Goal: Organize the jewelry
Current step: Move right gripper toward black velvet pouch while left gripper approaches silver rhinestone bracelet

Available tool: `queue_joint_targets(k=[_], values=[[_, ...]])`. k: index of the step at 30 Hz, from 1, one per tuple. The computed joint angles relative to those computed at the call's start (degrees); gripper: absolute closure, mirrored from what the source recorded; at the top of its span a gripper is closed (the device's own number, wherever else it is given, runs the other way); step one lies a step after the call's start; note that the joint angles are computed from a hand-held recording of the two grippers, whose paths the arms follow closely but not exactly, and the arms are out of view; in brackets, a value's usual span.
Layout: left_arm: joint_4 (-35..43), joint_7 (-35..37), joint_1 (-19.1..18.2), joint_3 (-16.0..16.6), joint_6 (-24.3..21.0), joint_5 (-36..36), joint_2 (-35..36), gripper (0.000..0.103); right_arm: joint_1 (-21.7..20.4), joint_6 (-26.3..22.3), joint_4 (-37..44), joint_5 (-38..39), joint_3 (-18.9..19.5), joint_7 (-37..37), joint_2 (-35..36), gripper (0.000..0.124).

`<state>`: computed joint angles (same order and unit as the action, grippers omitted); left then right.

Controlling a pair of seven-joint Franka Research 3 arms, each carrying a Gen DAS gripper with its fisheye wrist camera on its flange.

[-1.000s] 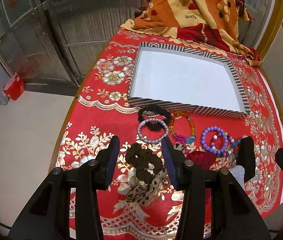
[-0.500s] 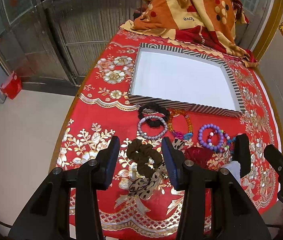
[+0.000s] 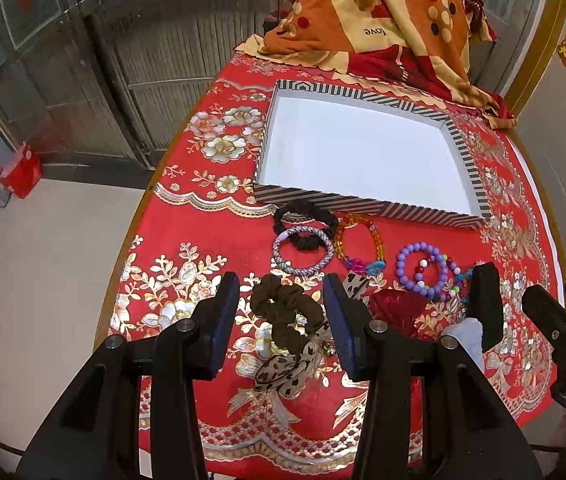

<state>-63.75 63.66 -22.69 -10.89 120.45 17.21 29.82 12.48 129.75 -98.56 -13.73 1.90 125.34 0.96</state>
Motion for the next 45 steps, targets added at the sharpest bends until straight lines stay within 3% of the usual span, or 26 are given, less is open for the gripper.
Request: queue_joint_targets(k=[45], values=[[-0.10,-0.23,-0.60,-0.05,-0.45,0.29,0.23,0.060,-0.45,-1.00,-0.30,3.23,-0.26,-2.32,0.14,0.025]])
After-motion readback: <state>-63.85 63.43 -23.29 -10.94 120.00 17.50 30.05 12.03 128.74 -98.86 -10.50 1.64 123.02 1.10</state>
